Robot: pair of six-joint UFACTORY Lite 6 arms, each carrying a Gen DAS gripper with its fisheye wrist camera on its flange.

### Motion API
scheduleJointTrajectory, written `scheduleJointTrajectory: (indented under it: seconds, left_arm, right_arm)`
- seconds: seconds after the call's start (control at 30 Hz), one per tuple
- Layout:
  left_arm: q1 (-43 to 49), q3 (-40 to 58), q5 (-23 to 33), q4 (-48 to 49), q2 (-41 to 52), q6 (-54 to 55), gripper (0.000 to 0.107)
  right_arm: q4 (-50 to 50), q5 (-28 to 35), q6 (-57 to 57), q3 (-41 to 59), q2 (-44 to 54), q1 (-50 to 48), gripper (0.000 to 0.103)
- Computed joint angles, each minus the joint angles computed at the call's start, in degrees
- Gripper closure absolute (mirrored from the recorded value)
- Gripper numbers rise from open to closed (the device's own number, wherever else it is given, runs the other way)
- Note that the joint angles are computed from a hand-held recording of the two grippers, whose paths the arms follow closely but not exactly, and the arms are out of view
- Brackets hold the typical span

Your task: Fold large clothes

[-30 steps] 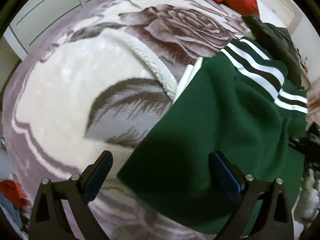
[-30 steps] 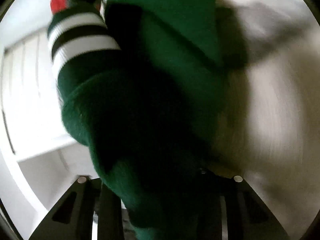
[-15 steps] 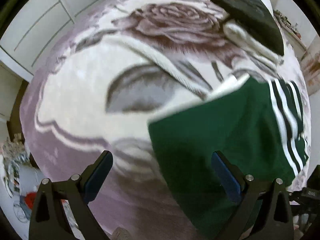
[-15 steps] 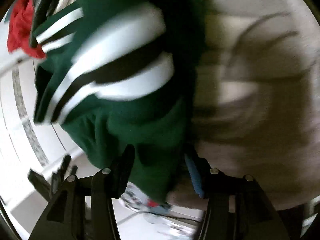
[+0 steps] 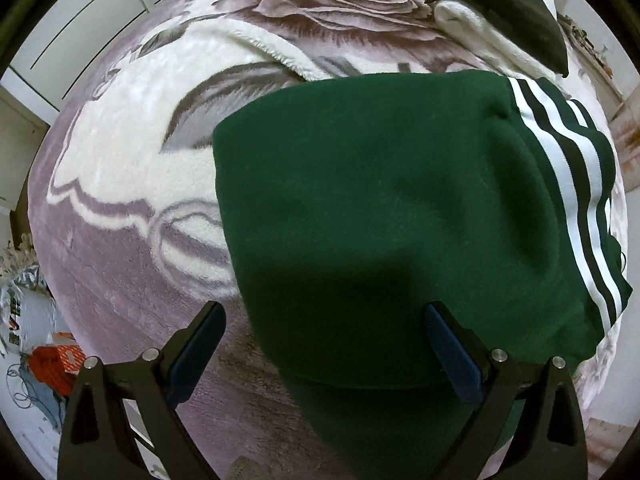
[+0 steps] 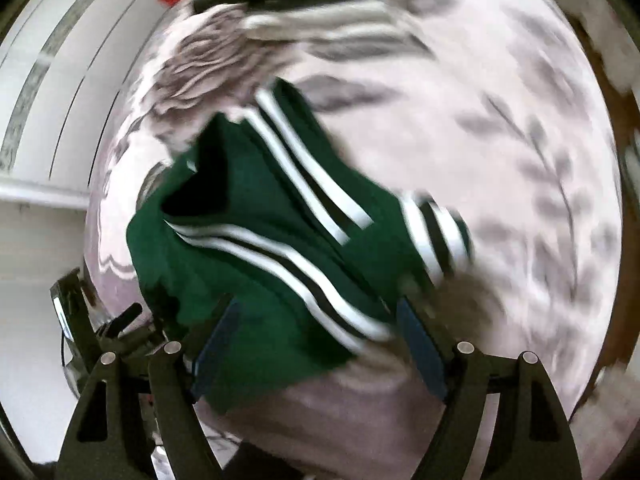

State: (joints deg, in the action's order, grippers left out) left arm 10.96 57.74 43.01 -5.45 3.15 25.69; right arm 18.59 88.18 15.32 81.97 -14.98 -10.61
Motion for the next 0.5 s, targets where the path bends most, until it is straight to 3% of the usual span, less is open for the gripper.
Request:
scheduleJointTrajectory:
  seconds: [0.2,0.37,0.5]
  left_arm:
    - [0.6,-0.25,0.01,-0.65,0.01,0.48,0.005]
    - [0.62,-0.17,-0.32,-0.14,0.26,0.32,0.005]
    - [0.46,0.07,-0.32,0.18,0.46,-0.08,0.005]
  right_arm:
    - [-1.61,-4.85,0.06,16.57,19.54,12.75,0.021]
    - [-8.31,-7.31,1.91,20.2,28.53,21.89,0.021]
    - [-11.63,-7.48,2.81,18.9,28.6,24.5,0.021]
